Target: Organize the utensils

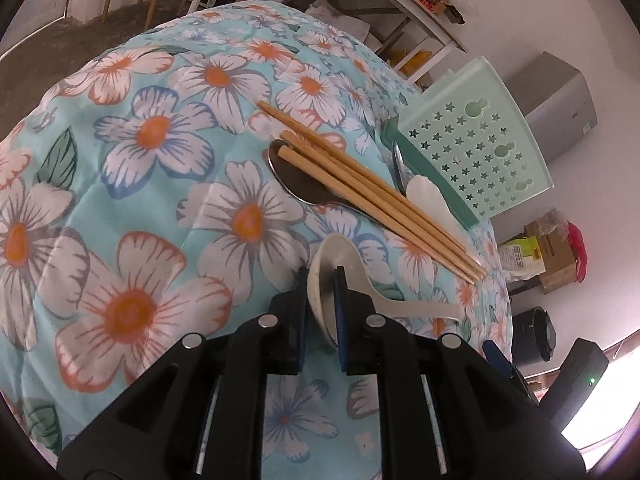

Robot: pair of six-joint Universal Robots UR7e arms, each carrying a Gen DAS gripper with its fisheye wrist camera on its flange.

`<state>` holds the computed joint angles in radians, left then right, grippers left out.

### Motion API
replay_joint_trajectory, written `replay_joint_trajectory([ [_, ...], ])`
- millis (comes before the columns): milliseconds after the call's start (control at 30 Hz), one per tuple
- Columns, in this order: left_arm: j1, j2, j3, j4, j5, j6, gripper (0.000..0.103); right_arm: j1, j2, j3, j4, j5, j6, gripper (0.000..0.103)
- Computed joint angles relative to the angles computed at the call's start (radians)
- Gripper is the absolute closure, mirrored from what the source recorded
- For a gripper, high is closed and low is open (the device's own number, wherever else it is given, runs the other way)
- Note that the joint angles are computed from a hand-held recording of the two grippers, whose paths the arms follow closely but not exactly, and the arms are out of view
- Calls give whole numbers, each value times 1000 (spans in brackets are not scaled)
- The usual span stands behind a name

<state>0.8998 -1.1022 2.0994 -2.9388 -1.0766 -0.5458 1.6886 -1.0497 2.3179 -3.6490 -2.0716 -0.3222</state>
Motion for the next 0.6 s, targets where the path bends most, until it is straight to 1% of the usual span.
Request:
replay_joint_trajectory([
  [100, -5, 9, 4, -26, 21, 5, 91, 2, -1, 0, 8, -5, -5, 5],
  [167, -10, 15, 3, -35, 39, 13, 90, 10, -1, -8, 30, -26, -10, 5],
  [233, -11, 32, -8, -49, 51, 34, 90, 25, -2, -16, 59, -65, -12, 6],
  [300, -9, 32, -6, -61, 45, 54, 91, 35, -11, -11, 54, -65, -10, 6],
  [333, -7, 28, -3, -64, 40, 61, 91, 42, -20, -5, 47, -53, -20, 9],
  [433, 1, 1, 11, -52, 21, 74, 92, 76, -28, -15, 24, -55, -73, 10],
  [467, -1, -12, 18, -42, 26, 80, 92, 91, -31, -29, 30, -51, -92, 10],
  [567, -4, -53, 46, -29, 42, 102, 92, 135, -13, -101, 82, -53, -155, 14],
  [600, -4, -63, 55, -30, 42, 111, 92, 148, 2, -133, 110, -55, -178, 17],
])
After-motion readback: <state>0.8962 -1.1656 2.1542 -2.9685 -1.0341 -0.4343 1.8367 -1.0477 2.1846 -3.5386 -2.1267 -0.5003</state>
